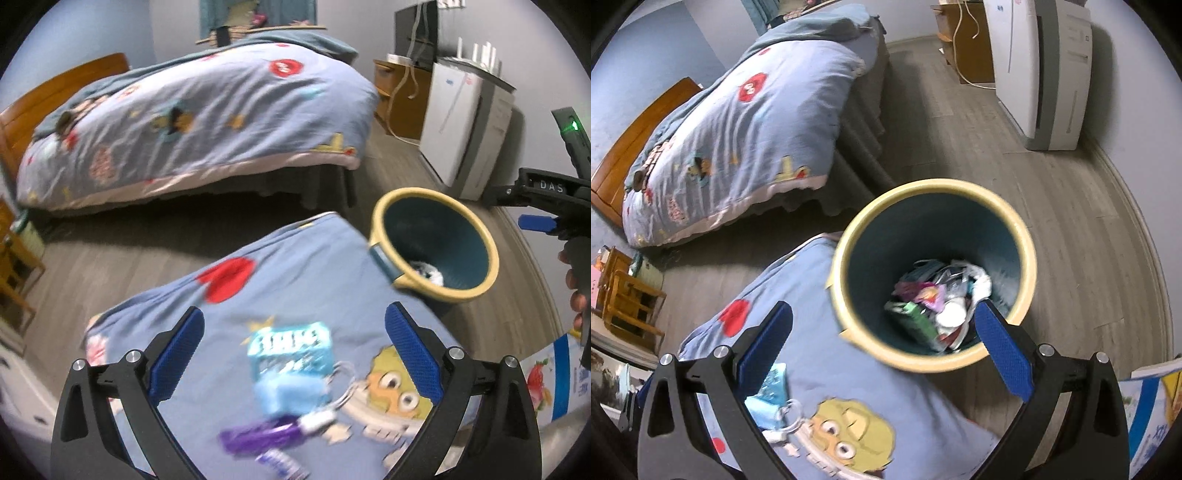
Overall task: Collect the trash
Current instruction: 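Move both tools back over the remaining trash on the pillow, then grasp the white COLTALIN packet with left gripper while right gripper grasps blue mask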
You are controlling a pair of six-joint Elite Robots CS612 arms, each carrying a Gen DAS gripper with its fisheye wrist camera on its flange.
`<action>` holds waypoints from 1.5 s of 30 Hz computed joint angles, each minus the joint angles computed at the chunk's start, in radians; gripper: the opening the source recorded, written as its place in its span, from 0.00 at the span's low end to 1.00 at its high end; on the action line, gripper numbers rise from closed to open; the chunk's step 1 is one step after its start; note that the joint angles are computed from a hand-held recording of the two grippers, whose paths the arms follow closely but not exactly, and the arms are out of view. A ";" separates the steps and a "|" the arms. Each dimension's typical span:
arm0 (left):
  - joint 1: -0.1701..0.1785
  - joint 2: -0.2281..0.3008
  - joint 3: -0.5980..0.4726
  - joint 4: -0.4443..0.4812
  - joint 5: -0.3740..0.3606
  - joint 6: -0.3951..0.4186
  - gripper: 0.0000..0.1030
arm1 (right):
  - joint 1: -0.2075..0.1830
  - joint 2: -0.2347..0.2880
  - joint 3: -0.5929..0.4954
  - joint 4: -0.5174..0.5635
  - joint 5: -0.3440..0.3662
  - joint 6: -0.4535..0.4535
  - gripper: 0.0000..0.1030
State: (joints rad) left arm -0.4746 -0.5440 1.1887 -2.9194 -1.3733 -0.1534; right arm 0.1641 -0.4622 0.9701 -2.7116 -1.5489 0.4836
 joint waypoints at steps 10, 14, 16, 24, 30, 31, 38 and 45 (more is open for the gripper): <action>0.040 -0.081 0.192 -0.102 0.055 -0.087 0.95 | 0.058 0.010 -0.013 0.060 0.011 -0.032 0.94; 0.054 -0.077 0.206 -0.055 0.064 -0.113 0.95 | 0.080 0.031 -0.048 0.107 -0.014 -0.098 0.94; 0.061 -0.072 0.212 -0.039 0.049 -0.131 0.95 | 0.088 0.045 -0.073 0.134 -0.013 -0.123 0.94; 0.055 -0.035 0.188 0.055 -0.008 -0.064 0.95 | 0.097 0.081 -0.133 0.186 0.017 -0.101 0.94; 0.046 -0.014 0.172 0.123 -0.073 -0.089 0.93 | 0.102 0.106 -0.181 0.213 0.019 -0.125 0.94; 0.043 -0.011 0.170 0.129 -0.076 -0.090 0.93 | 0.101 0.110 -0.188 0.215 0.022 -0.125 0.94; 0.018 0.008 0.158 0.152 -0.076 -0.082 0.80 | 0.097 0.127 -0.219 0.229 0.038 -0.130 0.94; 0.014 0.019 0.140 0.215 -0.096 -0.097 0.57 | 0.095 0.127 -0.219 0.225 0.043 -0.144 0.94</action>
